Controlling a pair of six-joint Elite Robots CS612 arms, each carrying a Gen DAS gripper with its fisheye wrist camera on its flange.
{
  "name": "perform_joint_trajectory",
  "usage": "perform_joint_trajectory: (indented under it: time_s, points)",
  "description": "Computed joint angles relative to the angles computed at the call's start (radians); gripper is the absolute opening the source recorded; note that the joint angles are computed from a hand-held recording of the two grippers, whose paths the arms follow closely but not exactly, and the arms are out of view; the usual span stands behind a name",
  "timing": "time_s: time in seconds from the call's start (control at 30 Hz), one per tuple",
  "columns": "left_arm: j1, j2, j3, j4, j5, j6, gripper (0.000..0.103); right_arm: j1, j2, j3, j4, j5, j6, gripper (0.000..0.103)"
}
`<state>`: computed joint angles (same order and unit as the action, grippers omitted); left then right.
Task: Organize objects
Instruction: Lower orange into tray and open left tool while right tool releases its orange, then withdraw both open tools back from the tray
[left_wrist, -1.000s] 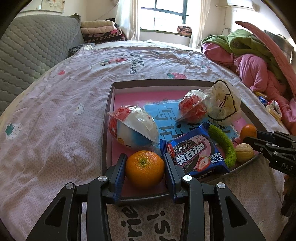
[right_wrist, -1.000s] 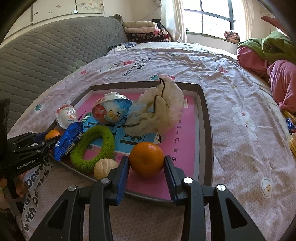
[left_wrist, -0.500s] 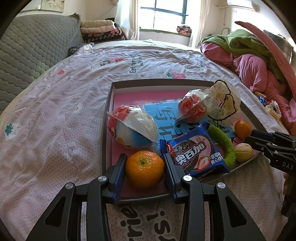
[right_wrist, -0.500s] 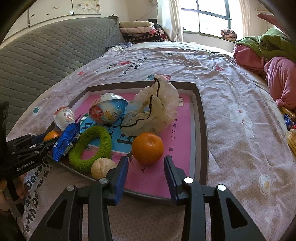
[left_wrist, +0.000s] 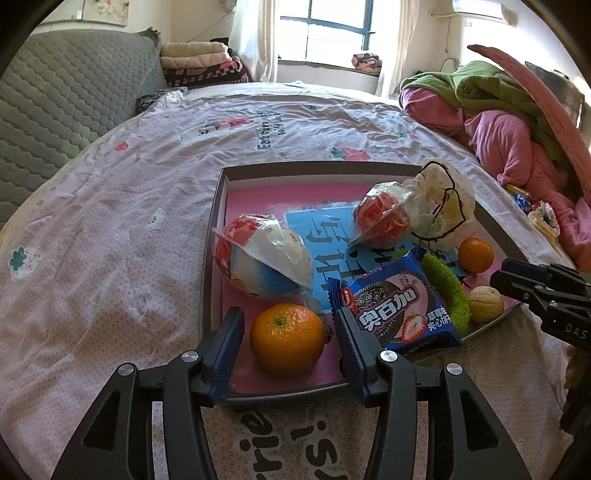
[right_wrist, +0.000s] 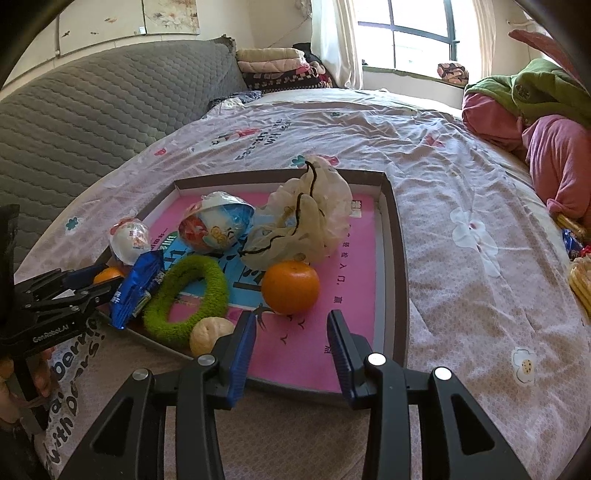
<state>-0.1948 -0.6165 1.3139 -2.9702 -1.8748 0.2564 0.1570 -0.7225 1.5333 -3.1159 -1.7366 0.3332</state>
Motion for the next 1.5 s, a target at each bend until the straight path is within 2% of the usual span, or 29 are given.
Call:
perform_joint_trajectory:
  time_s: [0.07, 0.13, 0.5, 0.63, 0.8, 0.93, 1.1, 1.17, 1.27, 1.5]
  points:
    - [-0.001, -0.004, 0.005, -0.009, 0.005, -0.002, 0.056, 0.002, 0.0, -0.001, -0.006, -0.006, -0.007, 0.04]
    - [0.001, -0.006, 0.008, -0.027, 0.012, -0.011, 0.065, 0.004, 0.0, -0.001, -0.011, -0.012, -0.014, 0.04]
    - [0.007, -0.025, 0.028, -0.078, -0.015, -0.034, 0.075, 0.017, -0.002, 0.002, -0.064, -0.034, -0.036, 0.043]
    - [0.007, -0.029, 0.032, -0.086, -0.016, -0.037, 0.076, 0.02, -0.003, 0.004, -0.078, -0.043, -0.041, 0.051]
    - [0.006, -0.035, 0.04, -0.095, -0.015, -0.031, 0.078, 0.022, -0.002, 0.006, -0.096, -0.047, -0.047, 0.053]
    - [0.009, -0.037, 0.04, -0.091, -0.027, -0.035, 0.079, 0.026, -0.002, 0.007, -0.108, -0.051, -0.057, 0.066]
    - [0.015, -0.041, 0.042, -0.116, -0.052, -0.057, 0.08, 0.032, -0.006, 0.013, -0.144, -0.065, -0.063, 0.068]
    - [0.019, -0.043, 0.044, -0.131, -0.065, -0.072, 0.08, 0.034, -0.007, 0.015, -0.158, -0.07, -0.063, 0.072]
    - [0.019, -0.049, 0.051, -0.153, -0.06, -0.082, 0.08, 0.038, -0.009, 0.019, -0.181, -0.083, -0.062, 0.075]
    - [0.019, -0.064, 0.064, -0.149, -0.04, -0.089, 0.08, 0.05, -0.02, 0.027, -0.197, -0.138, -0.056, 0.076]
